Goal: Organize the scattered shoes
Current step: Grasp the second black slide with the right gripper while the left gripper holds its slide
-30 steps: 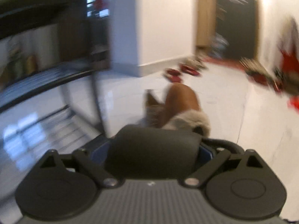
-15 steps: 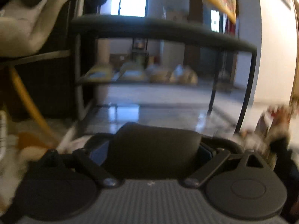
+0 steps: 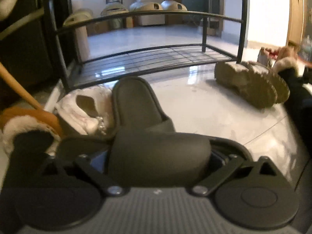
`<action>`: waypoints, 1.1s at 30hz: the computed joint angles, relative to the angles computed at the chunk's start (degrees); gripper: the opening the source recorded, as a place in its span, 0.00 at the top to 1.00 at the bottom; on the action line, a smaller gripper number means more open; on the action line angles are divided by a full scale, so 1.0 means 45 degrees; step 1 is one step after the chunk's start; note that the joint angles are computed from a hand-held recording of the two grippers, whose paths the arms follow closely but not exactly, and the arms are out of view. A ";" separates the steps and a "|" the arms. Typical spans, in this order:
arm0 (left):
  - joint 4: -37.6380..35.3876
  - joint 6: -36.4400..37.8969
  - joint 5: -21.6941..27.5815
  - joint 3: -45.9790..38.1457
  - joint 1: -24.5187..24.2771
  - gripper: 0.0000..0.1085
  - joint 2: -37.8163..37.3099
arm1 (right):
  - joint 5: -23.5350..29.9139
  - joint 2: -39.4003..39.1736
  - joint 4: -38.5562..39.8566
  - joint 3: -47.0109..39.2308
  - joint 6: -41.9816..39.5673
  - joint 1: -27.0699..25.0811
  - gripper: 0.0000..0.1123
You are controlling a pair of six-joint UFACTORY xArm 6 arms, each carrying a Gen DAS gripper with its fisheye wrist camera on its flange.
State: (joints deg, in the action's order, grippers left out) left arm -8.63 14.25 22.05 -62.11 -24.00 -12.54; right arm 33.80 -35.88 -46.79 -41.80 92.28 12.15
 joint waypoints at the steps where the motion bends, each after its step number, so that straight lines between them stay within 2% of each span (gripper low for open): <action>1: -0.0805 0.0342 -0.0770 0.0434 0.0062 0.09 -0.0435 | -0.0055 0.0176 0.0187 -0.0168 -0.0387 0.0111 0.08; 2: -0.1693 0.0617 -0.1372 0.0700 0.0124 0.05 -0.0729 | -0.0224 0.0396 0.0371 -0.0333 -0.0828 0.0231 0.08; 5: -0.4718 0.1462 -0.2606 0.1089 0.0321 0.06 -0.1335 | -0.0921 0.1353 0.1248 -0.0971 -0.2736 0.0676 0.08; 7: -0.6803 0.1899 -0.2767 0.1253 0.0661 0.06 -0.1718 | -0.1291 0.2143 0.2175 -0.1539 -0.4439 0.1074 0.08; 9: -0.7896 0.0824 -0.2444 0.1479 0.1269 0.06 -0.1819 | -0.1339 0.2688 0.2643 -0.2000 -0.5295 0.1347 0.08; 12: -0.7738 -0.2484 -0.2021 0.1383 0.2058 0.06 -0.1271 | -0.1473 0.4640 0.3697 -0.3704 -0.7129 0.2157 0.08; 15: -0.6961 -0.4561 -0.2142 0.1274 0.2397 0.06 -0.0787 | -0.1693 0.6634 0.4535 -0.5744 -0.7960 0.2650 0.08; 17: -0.5803 -0.5319 -0.2432 0.1317 0.2411 0.06 -0.0637 | -0.1552 0.7649 0.5221 -0.6928 -0.8468 0.2816 0.08; 18: -0.4810 -0.5735 -0.2606 0.1390 0.2389 0.06 -0.0617 | -0.1373 0.8681 0.6255 -0.8068 -0.9369 0.2912 0.08; 21: -0.3995 -0.5663 -0.3019 0.1586 0.2260 0.06 -0.0632 | 0.0468 1.0858 0.9558 -1.0939 -1.2010 0.3163 0.08; 22: -0.3977 -0.5579 -0.3081 0.1639 0.2244 0.06 -0.0665 | 0.0721 1.1239 1.0276 -1.1421 -1.2538 0.3219 0.08; 26: -0.3349 -0.5890 -0.3180 0.1692 0.2281 0.06 -0.0688 | 0.1052 1.1837 1.0855 -1.2169 -1.3557 0.3450 0.08; 30: -0.0387 -0.8195 -0.2817 0.1488 0.2521 0.06 -0.0433 | 0.0798 1.1877 1.0209 -1.2053 -1.3011 0.3595 0.08; 33: 0.0111 -0.8550 -0.2344 0.1275 0.2555 0.06 -0.0255 | 0.1548 1.2081 1.0185 -1.2671 -1.2865 0.3643 0.08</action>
State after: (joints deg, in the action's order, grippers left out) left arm -8.13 -24.23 11.50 -56.37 -12.50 -13.69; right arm 40.76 18.49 -0.95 -98.81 34.38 28.54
